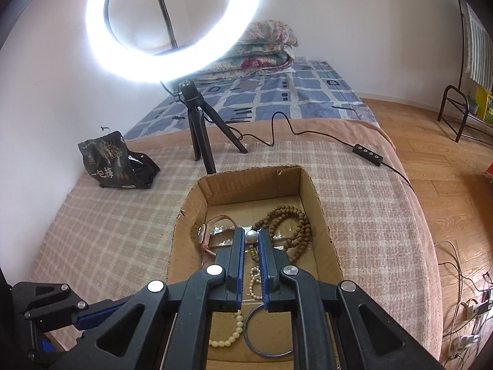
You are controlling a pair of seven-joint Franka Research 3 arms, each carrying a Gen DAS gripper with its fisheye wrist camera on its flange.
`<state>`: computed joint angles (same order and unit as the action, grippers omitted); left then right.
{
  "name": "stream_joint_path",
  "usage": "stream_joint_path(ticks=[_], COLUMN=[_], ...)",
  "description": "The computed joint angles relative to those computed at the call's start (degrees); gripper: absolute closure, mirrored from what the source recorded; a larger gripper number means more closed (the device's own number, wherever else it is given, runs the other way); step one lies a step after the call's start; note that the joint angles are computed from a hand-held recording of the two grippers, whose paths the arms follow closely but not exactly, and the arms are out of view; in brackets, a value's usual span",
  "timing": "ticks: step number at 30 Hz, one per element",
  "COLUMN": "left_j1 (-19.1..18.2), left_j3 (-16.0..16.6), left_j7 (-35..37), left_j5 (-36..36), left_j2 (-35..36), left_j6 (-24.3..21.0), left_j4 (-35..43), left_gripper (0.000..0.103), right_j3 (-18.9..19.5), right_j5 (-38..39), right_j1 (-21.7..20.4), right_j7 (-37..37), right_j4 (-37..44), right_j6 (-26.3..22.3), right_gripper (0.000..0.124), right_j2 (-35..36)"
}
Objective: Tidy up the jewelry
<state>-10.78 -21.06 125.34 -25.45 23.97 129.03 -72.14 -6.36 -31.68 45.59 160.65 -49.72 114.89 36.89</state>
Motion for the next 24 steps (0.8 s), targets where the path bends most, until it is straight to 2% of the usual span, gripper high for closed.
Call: stream_joint_path(ticks=[9,11,13,14,15,17,19,21,24], left_j1=[-0.5,-0.6,-0.5,-0.4,-0.1,0.1,0.0,-0.1,-0.4], left_j3=[-0.1,0.0,-0.1,-0.2,-0.3,-0.4,-0.3,-0.2,0.1], left_j7=[-0.5,-0.7,-0.8,-0.6,-0.2,0.4,0.4,0.1,-0.6], left_j5=[0.5,0.7,0.7,0.5,0.0,-0.6,-0.6,-0.4,0.4], left_j2=[0.2,0.2,0.5,0.4,-0.1,-1.0,-1.1,-1.1,-1.0], left_j6=[0.5,0.7,0.2,0.3,1.2,2.7,2.6,2.9,2.6], left_j4=[-0.3,-0.3,0.2,0.1,-0.8,-2.1,-2.2,-2.1,-1.9], left_gripper=[0.097,0.097,0.085,0.065,0.050,0.043,0.036,0.032,0.032], right_j3=[0.2,0.2,0.1,0.1,0.0,-0.5,-1.4,-1.6,-2.4], right_j5=[-0.1,-0.3,-0.7,-0.7,-0.8,-1.1,-2.2,-2.2,-2.1], right_j1=[-0.5,-0.5,-0.4,-0.4,-0.3,0.2,1.0,1.2,1.7], right_j7=[1.1,1.8,2.2,2.1,1.9,1.7,2.2,1.8,1.9], right_j4=[-2.2,-3.0,-3.1,-2.5,-1.5,1.4,3.1,5.6,8.1], right_j6=[1.8,2.5,2.5,2.0,1.0,-1.5,-3.2,-5.0,-7.1], right_gripper=[0.114,0.102,0.098,0.094,0.090,0.053,0.038,0.035,0.024], right_j2=[-1.0,-1.4,-1.5,-1.1,-0.6,1.0,2.0,3.2,4.5])
